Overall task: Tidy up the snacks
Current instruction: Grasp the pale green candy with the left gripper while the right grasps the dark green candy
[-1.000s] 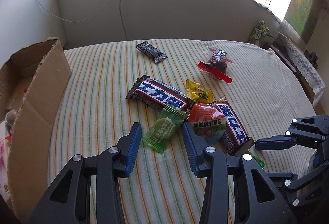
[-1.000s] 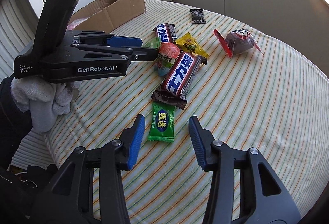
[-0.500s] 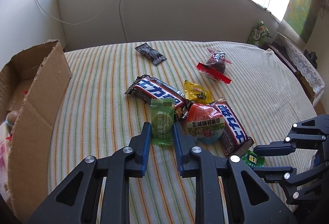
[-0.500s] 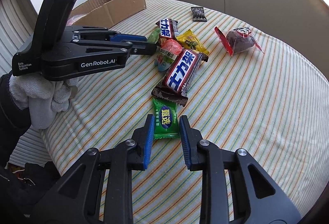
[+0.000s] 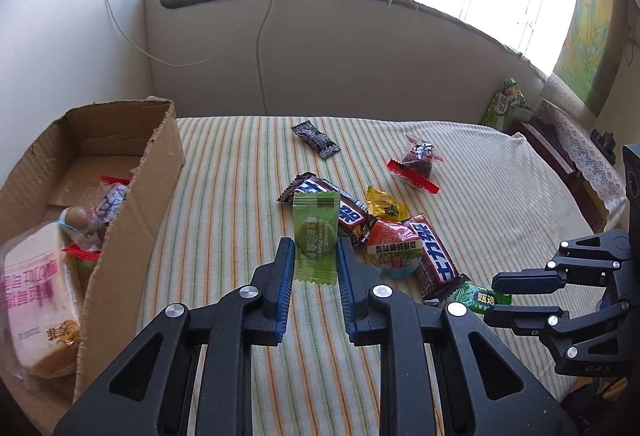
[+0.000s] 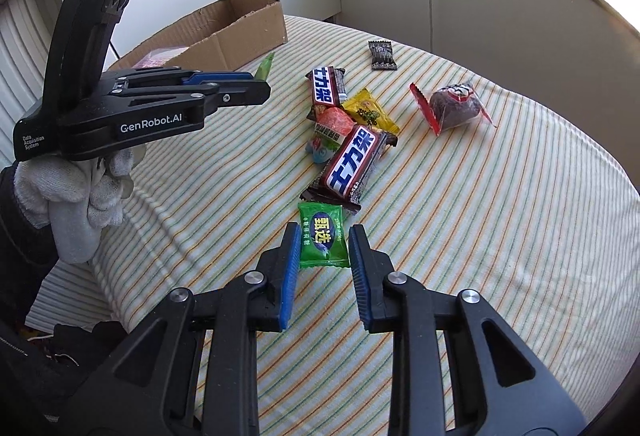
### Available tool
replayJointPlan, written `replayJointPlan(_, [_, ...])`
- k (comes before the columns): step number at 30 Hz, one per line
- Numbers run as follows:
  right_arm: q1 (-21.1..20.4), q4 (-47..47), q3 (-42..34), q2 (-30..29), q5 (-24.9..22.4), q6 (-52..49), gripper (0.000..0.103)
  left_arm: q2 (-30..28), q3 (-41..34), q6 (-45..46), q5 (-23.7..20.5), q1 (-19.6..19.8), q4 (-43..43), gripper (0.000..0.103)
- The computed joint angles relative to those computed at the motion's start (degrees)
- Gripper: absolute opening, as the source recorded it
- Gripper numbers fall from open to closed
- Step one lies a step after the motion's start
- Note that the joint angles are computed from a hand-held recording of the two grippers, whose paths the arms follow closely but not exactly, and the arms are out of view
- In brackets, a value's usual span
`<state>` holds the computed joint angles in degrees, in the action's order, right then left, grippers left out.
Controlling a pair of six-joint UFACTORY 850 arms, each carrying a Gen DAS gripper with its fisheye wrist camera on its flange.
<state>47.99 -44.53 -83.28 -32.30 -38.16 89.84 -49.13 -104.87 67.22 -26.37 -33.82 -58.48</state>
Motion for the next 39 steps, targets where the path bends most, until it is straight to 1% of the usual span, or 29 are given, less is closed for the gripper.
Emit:
replayJointPlan(2, [0.0, -0.8, -0.8, -0.2, -0.4, -0.1, 0.025, 1.0, 1.1, 1.8, 0.4, 0.5, -2.7, 0.02])
replayJointPlan(3, [0.0, -1.2, -1.3, -0.3, -0.6, -0.2, 0.024, 1.5, 1.6, 2.7, 0.5, 0.8, -4.0, 0.02])
replayJointPlan(4, [0.0, -1.4, -1.9, -0.6, -0.7, -0.7, 0.005, 1.9, 2.2, 3.3, 0.8, 1.1, -4.9, 0.02])
replayJointPlan(8, [-0.5, -0.3, -4.6, -2.2, -1.2, -4.0, 0.004, 3.2, 3.9, 4.8, 2.0, 2.0, -6.6, 0.02])
replayJointPlan(10, [-0.9, 1.0, -4.2, -2.2, -0.2, -4.7, 0.004, 3.4, 4.5, 5.1, 2.5, 2.4, -6.8, 0.02])
replayJointPlan(11, [-0.9, 2.3, -4.1, -2.3, -0.8, -5.0, 0.004, 3.6, 4.7, 5.3, 2.4, 2.6, -7.1, 0.02])
replayJointPlan(12, [-1.0, 3.7, -4.1, -2.6, -1.1, -6.0, 0.009, 3.7, 4.9, 5.4, 2.4, 2.7, -7.3, 0.02])
replayJointPlan(13, [-1.0, 4.8, -3.8, -2.6, -1.1, -6.5, 0.02, 3.8, 5.2, 5.8, 2.3, 2.8, -7.6, 0.02])
replayJointPlan(14, [-0.9, 4.8, -3.3, -2.4, -1.3, -5.7, 0.027, 3.9, 5.4, 6.2, 2.3, 2.9, -8.1, 0.02])
replayJointPlan(15, [-0.9, 5.0, -2.6, -2.2, -1.0, -5.4, 0.037, 4.2, 5.8, 6.9, 2.1, 3.0, -8.7, 0.02])
replayJointPlan(16, [-0.9, 5.6, -1.9, -1.9, -0.1, -5.5, 0.038, 4.4, 6.1, 7.3, 2.0, 3.1, -9.1, 0.02])
replayJointPlan(18, [-0.7, 6.7, -1.0, -1.7, 0.9, -6.8, 0.038, 5.0, 7.0, 8.8, 2.1, 3.1, -10.1, 0.02])
replayJointPlan(20, [-0.4, 7.6, -1.1, -2.0, -0.5, -7.9, 0.038, 5.6, 7.9, 9.9, 2.0, 3.2, -11.1, 0.02])
replayJointPlan(22, [-0.4, 8.9, -0.7, -2.0, -0.2, -9.1, 0.037, 6.2, 8.8, 10.4, 2.2, 3.4, -11.9, 0.02])
replayJointPlan(23, [-0.2, 8.1, -0.5, -2.0, -0.5, -8.7, 0.034, 6.4, 9.2, 10.7, 2.4, 3.5, -12.3, 0.02])
replayJointPlan(24, [0.0, 8.1, -0.9, -2.2, -1.4, -9.1, 0.022, 6.7, 9.5, 11.1, 2.5, 3.6, -12.8, 0.02])
replayJointPlan(31, [-0.2, 5.7, -3.3, -2.5, -2.1, -9.5, 0.021, 8.3, 11.3, 13.5, 3.7, 5.2, -17.1, 0.02])
replayJointPlan(39, [-2.1, 1.7, -10.6, -5.5, -1.9, -11.6, 0.021, 9.3, 11.9, 14.0, 6.7, 7.5, -19.2, 0.02])
